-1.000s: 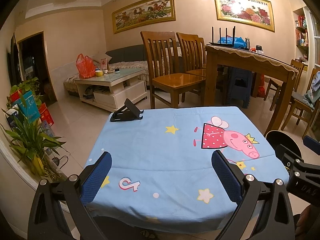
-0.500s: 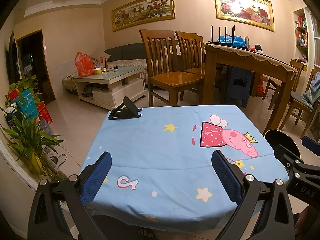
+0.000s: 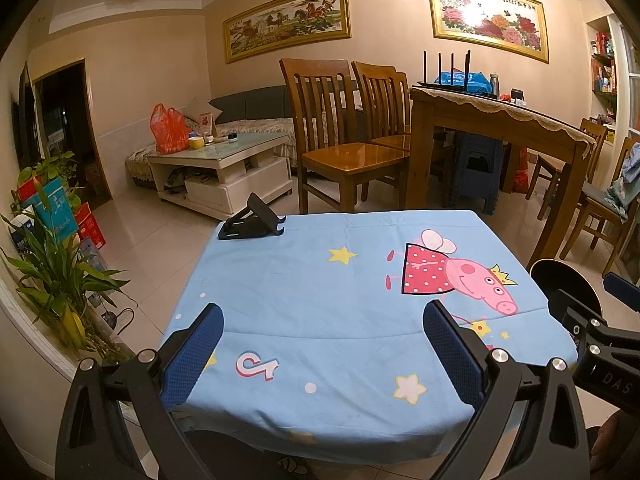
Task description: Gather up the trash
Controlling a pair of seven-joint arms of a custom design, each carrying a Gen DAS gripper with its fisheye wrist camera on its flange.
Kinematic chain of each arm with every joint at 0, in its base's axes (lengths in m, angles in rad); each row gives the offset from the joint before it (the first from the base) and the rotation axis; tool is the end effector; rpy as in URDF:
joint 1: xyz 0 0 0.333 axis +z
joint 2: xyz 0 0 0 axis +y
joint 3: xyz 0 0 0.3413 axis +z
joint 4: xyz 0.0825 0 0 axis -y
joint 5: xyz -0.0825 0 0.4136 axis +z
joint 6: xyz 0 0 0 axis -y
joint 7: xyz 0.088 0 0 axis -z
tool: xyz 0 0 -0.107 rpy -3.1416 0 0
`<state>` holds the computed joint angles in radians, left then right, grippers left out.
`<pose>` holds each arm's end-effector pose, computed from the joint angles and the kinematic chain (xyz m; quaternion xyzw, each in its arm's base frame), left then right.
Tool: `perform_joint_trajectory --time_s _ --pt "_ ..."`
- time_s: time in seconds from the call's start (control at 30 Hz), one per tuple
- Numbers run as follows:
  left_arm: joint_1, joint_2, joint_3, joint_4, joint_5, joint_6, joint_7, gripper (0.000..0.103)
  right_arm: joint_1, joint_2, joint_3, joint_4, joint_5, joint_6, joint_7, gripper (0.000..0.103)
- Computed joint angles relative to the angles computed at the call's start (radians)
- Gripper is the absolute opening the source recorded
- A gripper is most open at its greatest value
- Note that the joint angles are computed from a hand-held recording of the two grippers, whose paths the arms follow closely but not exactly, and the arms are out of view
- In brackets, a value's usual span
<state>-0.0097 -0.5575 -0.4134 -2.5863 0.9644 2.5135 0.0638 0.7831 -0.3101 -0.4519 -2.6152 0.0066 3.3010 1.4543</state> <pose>0.3869 -0.1898 0.4791 -0.7336 0.4927 -0.2264 0.4097 0.4560 0.1465 0.4676 -0.7343 0.4924 -0.2400 0.4009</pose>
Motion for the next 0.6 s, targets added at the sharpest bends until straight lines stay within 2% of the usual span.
perform_joint_trajectory --time_s 0.6 --pt "-0.001 0.002 -0.002 0.000 0.004 -0.004 -0.007 0.097 0.008 -0.002 -0.007 0.003 0.012 -0.006 -0.013 0.098"
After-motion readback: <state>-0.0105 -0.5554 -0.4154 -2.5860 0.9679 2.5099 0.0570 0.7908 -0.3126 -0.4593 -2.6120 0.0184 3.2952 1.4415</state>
